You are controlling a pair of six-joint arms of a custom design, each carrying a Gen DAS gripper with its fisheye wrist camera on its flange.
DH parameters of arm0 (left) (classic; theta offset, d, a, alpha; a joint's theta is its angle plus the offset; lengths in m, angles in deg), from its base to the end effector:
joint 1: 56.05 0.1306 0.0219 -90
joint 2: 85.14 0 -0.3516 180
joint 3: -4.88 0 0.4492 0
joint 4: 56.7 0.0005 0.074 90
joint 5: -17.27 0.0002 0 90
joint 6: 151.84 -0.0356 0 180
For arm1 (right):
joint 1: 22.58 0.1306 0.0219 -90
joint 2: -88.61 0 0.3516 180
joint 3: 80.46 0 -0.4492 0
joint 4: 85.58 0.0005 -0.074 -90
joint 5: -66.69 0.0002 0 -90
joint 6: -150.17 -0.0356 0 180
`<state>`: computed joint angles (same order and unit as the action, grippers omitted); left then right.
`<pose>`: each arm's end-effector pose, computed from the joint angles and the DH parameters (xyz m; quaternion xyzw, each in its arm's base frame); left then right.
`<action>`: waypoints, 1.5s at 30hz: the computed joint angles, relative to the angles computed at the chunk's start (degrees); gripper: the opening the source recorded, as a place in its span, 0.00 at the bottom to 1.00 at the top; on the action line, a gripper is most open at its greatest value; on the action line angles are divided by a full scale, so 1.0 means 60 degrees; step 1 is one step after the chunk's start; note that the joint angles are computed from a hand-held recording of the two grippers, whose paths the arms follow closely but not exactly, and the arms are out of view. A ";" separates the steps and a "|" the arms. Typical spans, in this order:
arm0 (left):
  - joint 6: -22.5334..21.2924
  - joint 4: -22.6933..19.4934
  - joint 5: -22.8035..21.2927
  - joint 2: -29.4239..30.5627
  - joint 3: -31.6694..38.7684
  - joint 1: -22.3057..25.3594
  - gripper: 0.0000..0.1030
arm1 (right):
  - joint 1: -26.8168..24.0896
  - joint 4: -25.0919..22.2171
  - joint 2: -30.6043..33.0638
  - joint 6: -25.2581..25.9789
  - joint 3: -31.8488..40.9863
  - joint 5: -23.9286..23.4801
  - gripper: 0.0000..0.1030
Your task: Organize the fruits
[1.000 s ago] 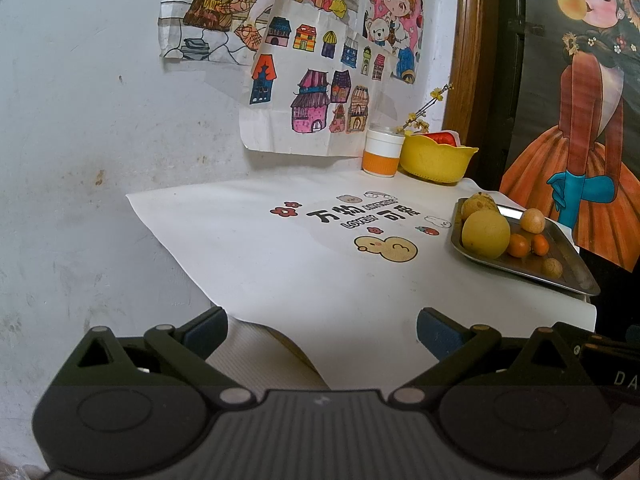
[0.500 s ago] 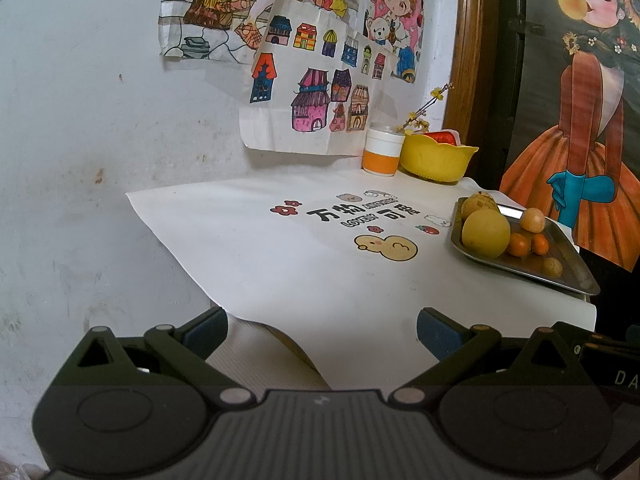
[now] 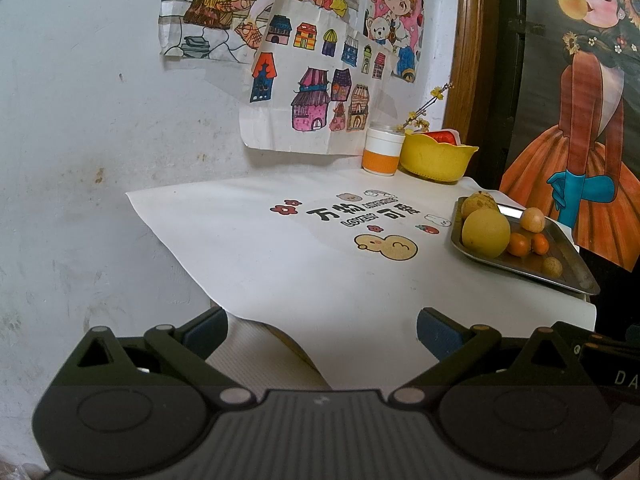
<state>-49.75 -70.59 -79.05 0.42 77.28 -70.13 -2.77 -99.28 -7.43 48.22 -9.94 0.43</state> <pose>0.5143 -0.1255 0.3290 -0.0140 0.8519 -0.0722 0.5184 0.4910 0.1611 0.3270 0.0498 0.8404 -0.0292 0.5389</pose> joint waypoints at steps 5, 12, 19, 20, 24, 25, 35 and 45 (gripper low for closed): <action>0.0006 -0.0006 0.0007 0.0002 0.0005 -0.0001 1.00 | -0.0003 0.0006 0.0002 0.0000 0.0000 -0.0005 0.99; -0.0016 0.0086 0.0016 -0.0046 -0.0117 -0.0015 1.00 | -0.0003 -0.0006 0.0004 0.0002 0.0010 -0.0001 0.99; -0.0043 0.0106 0.0087 -0.0063 -0.0133 -0.0026 1.00 | -0.0001 -0.0009 0.0010 -0.0002 0.0012 -0.0002 0.99; -0.0060 0.0084 0.0132 -0.0080 -0.0134 -0.0031 1.00 | -0.0001 -0.0009 0.0010 -0.0002 0.0012 -0.0002 0.99; -0.0090 -0.0094 0.0352 -0.0095 -0.0042 -0.0040 1.00 | 0.0000 -0.0017 0.0009 -0.0002 0.0018 -0.0001 0.99; -0.0064 -0.0058 0.0449 -0.0124 -0.0070 -0.0032 1.00 | 0.0000 -0.0011 0.0012 -0.0002 0.0014 0.0000 0.99; 0.0172 0.0041 0.0514 -0.0178 -0.0106 -0.0023 1.00 | 0.0007 -0.0027 0.0023 -0.0011 0.0029 0.0008 0.99; 0.0119 0.0020 0.0338 -0.0170 -0.0084 -0.0065 1.00 | 0.0015 -0.0044 0.0026 -0.0019 0.0047 0.0020 0.99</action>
